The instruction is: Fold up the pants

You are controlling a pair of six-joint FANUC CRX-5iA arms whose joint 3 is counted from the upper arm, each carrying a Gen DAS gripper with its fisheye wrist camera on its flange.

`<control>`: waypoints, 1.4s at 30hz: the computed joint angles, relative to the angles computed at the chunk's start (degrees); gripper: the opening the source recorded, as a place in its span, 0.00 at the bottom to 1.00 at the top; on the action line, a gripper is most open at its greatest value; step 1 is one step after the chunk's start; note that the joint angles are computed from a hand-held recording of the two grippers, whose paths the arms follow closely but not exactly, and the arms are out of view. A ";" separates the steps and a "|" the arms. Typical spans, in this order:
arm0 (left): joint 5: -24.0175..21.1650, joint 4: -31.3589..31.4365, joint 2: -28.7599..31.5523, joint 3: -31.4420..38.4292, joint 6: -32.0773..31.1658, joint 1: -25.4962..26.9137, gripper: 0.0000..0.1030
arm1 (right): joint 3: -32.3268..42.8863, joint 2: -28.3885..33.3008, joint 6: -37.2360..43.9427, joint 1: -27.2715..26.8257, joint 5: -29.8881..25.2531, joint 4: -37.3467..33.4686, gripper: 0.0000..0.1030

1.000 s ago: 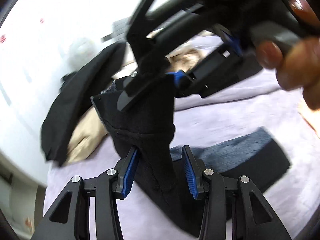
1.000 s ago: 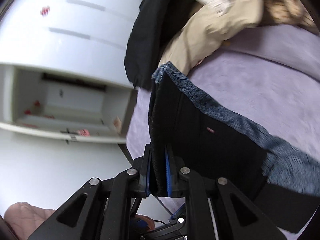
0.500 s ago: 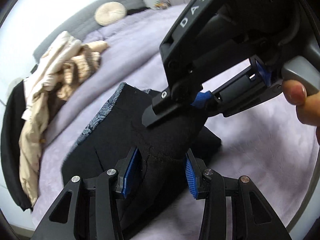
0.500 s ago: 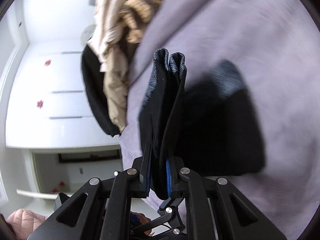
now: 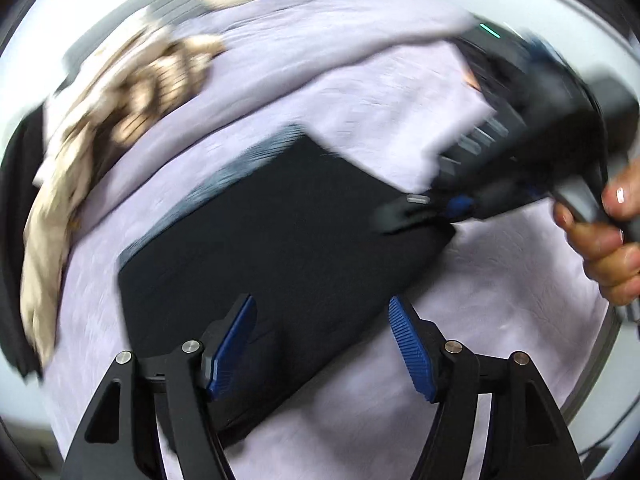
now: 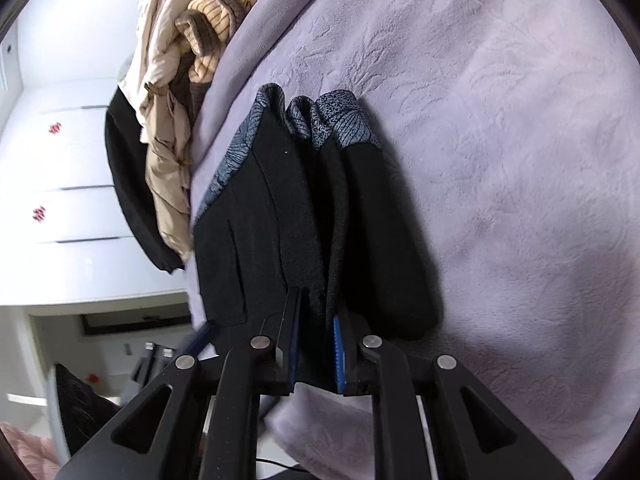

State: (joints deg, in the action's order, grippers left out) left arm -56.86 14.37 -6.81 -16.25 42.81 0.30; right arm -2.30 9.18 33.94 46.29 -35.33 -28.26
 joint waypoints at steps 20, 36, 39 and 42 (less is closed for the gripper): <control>-10.99 -11.27 11.87 11.98 23.89 8.65 0.79 | 18.84 10.14 -11.90 9.74 -28.50 29.82 0.26; -15.01 -14.43 15.85 16.67 26.90 6.87 0.92 | 22.12 15.26 -13.35 9.94 -33.68 28.25 0.37; -16.69 -16.08 16.75 18.51 28.73 5.90 0.94 | 23.51 16.11 -12.63 10.41 -34.93 28.66 0.41; -18.64 -18.15 18.09 20.68 30.76 4.74 1.00 | 24.07 16.46 -12.36 10.52 -35.24 28.75 0.43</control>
State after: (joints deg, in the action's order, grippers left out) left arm -75.50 -3.77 11.28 4.43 73.57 5.04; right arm 21.77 25.64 21.59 56.80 -70.57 0.49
